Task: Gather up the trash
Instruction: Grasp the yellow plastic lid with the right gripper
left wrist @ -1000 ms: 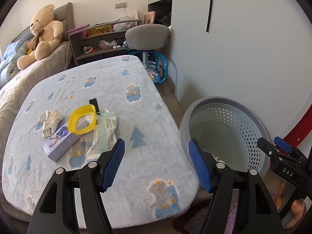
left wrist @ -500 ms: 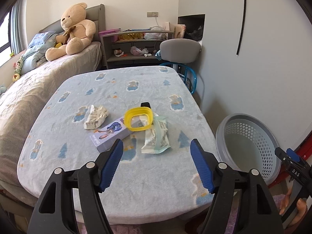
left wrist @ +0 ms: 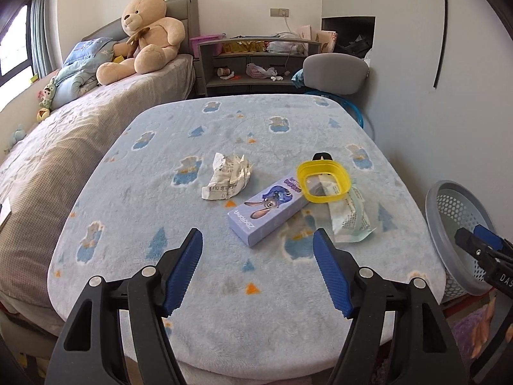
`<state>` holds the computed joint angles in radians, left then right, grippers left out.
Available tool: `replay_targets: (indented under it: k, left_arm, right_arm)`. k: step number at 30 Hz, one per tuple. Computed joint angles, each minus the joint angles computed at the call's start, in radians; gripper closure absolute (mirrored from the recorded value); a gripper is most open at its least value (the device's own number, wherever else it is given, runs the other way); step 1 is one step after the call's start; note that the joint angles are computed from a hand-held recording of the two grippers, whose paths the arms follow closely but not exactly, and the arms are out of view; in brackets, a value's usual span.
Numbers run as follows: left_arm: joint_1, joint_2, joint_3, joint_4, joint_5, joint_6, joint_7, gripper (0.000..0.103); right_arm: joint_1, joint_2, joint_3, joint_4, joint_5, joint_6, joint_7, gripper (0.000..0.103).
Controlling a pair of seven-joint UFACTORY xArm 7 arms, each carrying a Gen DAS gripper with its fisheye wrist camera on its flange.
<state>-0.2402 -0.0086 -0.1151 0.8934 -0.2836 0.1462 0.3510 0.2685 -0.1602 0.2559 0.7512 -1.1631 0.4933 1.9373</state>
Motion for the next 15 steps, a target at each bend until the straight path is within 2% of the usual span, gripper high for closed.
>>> replay_targets:
  k: [3, 15]
  left_arm:
    - [0.014, 0.048, 0.0, 0.042, -0.075, 0.009, 0.071, 0.035]
    - [0.128, 0.197, -0.081, 0.169, -0.149, 0.014, 0.17, 0.035]
  right_arm:
    - [0.017, 0.123, -0.01, 0.111, 0.018, 0.007, -0.061, 0.007]
    - [0.142, 0.419, -0.154, 0.453, 0.109, 0.011, -0.261, 0.007]
